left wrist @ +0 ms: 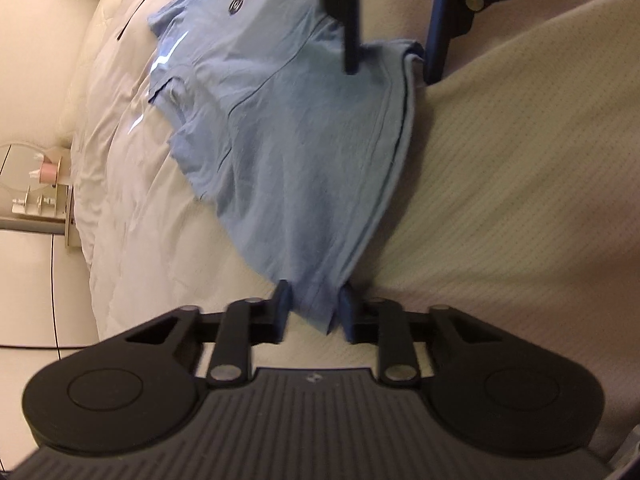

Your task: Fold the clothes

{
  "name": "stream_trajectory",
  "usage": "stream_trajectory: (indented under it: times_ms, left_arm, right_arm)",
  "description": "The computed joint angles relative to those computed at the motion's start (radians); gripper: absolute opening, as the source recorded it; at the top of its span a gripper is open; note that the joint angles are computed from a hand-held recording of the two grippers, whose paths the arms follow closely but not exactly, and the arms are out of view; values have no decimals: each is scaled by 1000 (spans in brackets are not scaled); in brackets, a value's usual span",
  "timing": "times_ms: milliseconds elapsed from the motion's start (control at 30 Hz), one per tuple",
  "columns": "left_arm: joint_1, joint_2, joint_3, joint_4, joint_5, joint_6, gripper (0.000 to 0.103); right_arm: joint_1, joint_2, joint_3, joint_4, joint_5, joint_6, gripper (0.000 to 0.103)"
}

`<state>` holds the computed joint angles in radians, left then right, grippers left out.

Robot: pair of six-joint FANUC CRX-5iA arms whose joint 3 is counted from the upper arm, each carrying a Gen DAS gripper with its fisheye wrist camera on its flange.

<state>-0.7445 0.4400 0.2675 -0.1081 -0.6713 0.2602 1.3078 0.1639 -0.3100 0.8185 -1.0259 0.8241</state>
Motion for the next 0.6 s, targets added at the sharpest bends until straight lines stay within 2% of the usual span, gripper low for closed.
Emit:
stream_trajectory:
  times_ms: [67,133,233,367,533,600]
  left_arm:
    - [1,2,11,-7,-13,17,14]
    - [2,3,22,-10,-23,22,12]
    - [3,2,39,-7,-26,-12,11]
    - [-3,11,97,-16,-44,-7,11]
    - [-19,93,277,-13,-176,-26,13]
    - [-27,142,373,-7,-256,-16,13]
  right_arm:
    - [-2,9,6,12,0,-14,26]
    - [-5,10,10,15,7,-26,11]
    - [-19,-1,21,-11,31,-85,8]
    - [-55,-58,11,-43,87,-275,7]
    - [-118,-145,-23,-107,206,-451,7]
    - [-140,-179,-39,-144,236,-521,7]
